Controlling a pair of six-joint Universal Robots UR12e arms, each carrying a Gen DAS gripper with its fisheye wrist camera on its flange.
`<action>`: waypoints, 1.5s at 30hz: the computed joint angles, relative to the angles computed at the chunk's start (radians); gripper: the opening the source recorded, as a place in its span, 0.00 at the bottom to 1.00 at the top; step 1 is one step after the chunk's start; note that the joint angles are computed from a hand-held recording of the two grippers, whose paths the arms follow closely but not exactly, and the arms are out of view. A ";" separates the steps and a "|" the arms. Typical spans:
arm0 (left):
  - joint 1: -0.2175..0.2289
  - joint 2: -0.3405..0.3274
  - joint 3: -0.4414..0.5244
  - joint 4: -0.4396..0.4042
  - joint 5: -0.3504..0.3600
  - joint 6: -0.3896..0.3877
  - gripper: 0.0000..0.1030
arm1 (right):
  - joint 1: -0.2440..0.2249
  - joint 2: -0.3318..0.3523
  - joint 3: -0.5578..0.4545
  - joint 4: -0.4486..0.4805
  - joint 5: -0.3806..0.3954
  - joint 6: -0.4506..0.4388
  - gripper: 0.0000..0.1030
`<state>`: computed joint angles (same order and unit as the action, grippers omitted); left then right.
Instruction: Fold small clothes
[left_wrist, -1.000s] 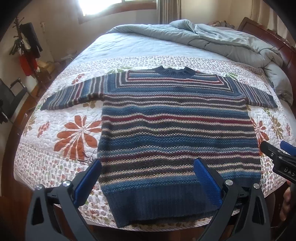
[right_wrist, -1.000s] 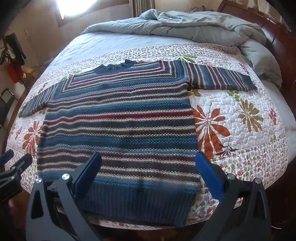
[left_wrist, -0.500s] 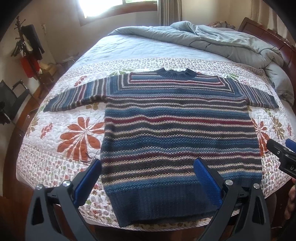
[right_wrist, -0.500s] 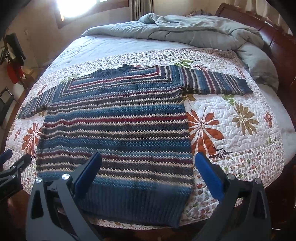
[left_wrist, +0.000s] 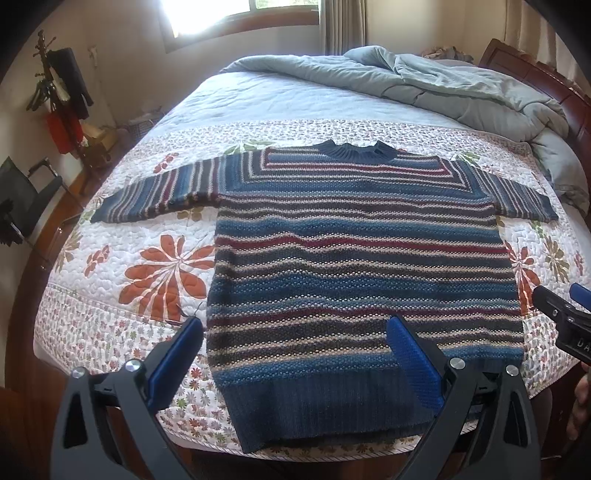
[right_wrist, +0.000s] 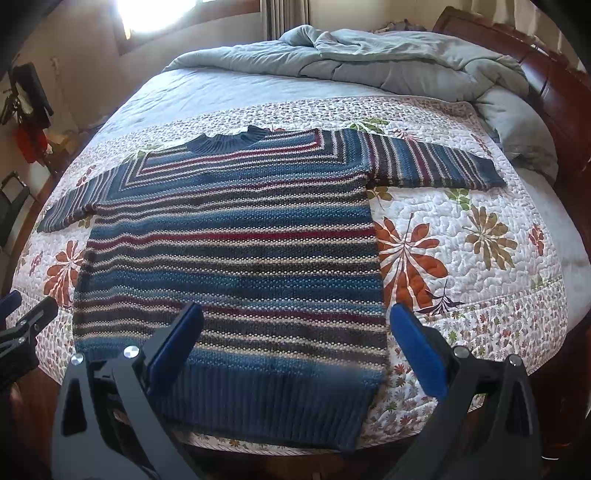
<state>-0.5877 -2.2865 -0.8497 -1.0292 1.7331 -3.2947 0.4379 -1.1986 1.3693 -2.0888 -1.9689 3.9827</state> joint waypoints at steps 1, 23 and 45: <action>0.000 0.000 0.001 0.000 -0.001 0.001 0.97 | -0.001 0.000 0.001 0.000 0.003 0.001 0.98; -0.003 0.001 -0.006 0.005 -0.001 0.001 0.97 | -0.003 0.001 0.003 0.003 0.012 -0.003 0.98; -0.004 -0.126 0.198 -0.123 -0.021 -0.016 0.97 | -0.062 -0.021 0.049 0.007 0.064 -0.023 0.98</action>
<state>-0.5920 -2.4124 -0.6522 -1.1521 1.7118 -3.3102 0.3761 -1.2198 1.4180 -2.0815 -1.9052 3.9596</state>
